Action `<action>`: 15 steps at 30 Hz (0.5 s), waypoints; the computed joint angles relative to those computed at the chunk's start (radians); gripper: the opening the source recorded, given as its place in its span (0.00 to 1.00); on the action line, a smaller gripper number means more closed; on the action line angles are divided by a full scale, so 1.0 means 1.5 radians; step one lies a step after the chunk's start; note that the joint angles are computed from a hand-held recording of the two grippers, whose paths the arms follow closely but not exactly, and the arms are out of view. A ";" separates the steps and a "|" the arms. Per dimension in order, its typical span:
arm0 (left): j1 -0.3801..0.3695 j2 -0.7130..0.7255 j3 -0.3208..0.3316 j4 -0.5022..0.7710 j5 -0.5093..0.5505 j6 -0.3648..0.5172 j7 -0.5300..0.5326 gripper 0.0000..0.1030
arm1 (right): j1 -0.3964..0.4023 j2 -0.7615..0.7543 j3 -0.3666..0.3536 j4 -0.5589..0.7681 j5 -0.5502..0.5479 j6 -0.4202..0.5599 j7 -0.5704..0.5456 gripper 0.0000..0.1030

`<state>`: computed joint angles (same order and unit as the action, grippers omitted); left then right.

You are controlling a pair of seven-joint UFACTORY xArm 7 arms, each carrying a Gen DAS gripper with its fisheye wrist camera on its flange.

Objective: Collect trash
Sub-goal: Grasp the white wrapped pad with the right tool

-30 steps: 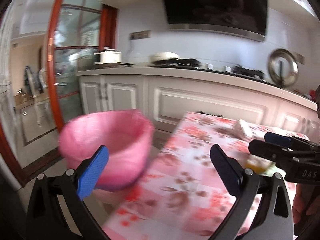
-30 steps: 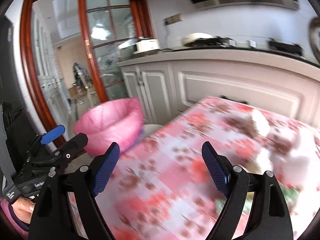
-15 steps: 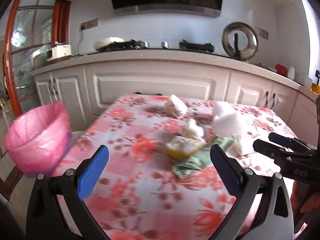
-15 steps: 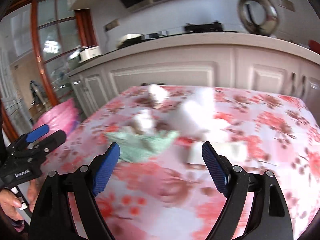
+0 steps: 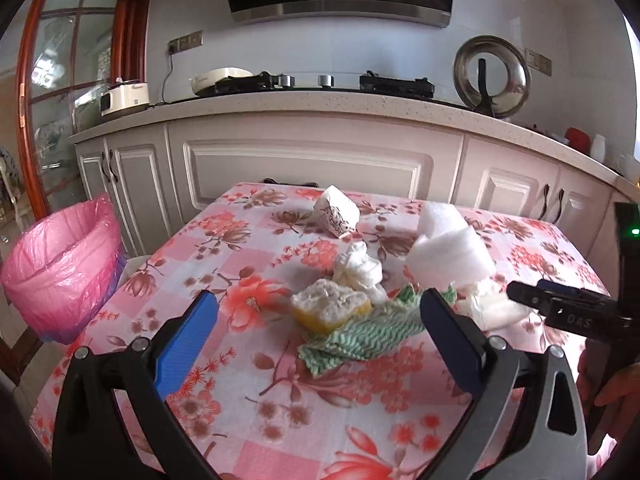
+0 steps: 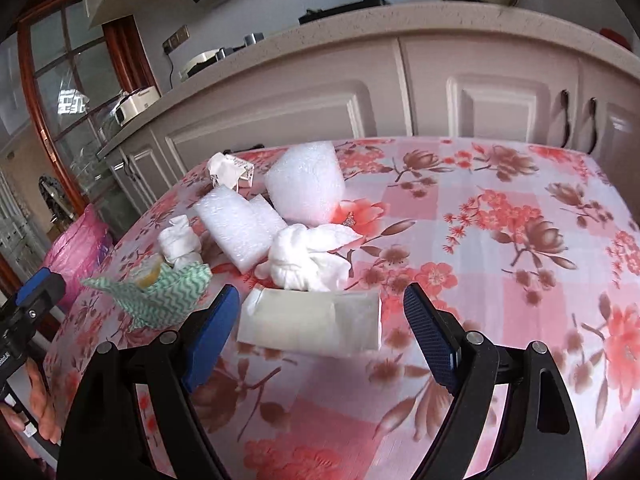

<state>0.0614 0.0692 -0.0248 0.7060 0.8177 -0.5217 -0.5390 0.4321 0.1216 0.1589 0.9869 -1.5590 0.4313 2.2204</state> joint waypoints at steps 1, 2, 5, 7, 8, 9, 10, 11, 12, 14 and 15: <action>-0.010 -0.005 -0.001 -0.009 -0.043 0.002 0.033 0.95 | -0.010 0.008 -0.006 0.008 -0.001 -0.027 -0.016 0.77; -0.018 -0.008 -0.003 -0.015 -0.076 0.004 0.057 0.95 | -0.018 0.017 -0.012 0.017 0.002 -0.053 -0.036 0.77; -0.040 -0.013 -0.009 -0.030 -0.154 0.016 0.107 0.95 | -0.037 0.044 -0.027 0.042 0.022 -0.122 -0.102 0.77; -0.054 -0.014 -0.013 -0.037 -0.207 0.026 0.146 0.95 | -0.044 0.057 -0.037 0.053 0.020 -0.167 -0.116 0.77; -0.059 -0.013 -0.014 -0.038 -0.227 0.032 0.158 0.95 | -0.046 0.064 -0.042 0.058 0.005 -0.191 -0.108 0.77; -0.062 -0.011 -0.015 -0.039 -0.239 0.036 0.164 0.95 | -0.047 0.068 -0.045 0.060 -0.004 -0.205 -0.103 0.77; -0.067 -0.009 -0.016 -0.041 -0.261 0.036 0.178 0.95 | -0.046 0.072 -0.045 0.062 -0.015 -0.218 -0.098 0.77; -0.075 -0.007 -0.017 -0.045 -0.293 0.036 0.200 0.95 | -0.042 0.072 -0.043 0.061 -0.031 -0.221 -0.086 0.74; -0.079 -0.006 -0.018 -0.047 -0.313 0.036 0.215 0.95 | -0.040 0.070 -0.039 0.059 -0.050 -0.224 -0.069 0.70; -0.081 -0.005 -0.019 -0.050 -0.326 0.033 0.227 0.95 | -0.036 0.060 -0.024 0.050 -0.077 -0.222 -0.041 0.68; -0.083 -0.006 -0.019 -0.054 -0.337 0.028 0.238 0.95 | -0.033 0.055 -0.015 0.045 -0.087 -0.216 -0.029 0.65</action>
<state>-0.0638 0.0599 -0.0531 0.6247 0.3117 -0.4803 -0.1813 0.3830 0.2037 0.1367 1.0541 -1.6900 0.1077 2.1766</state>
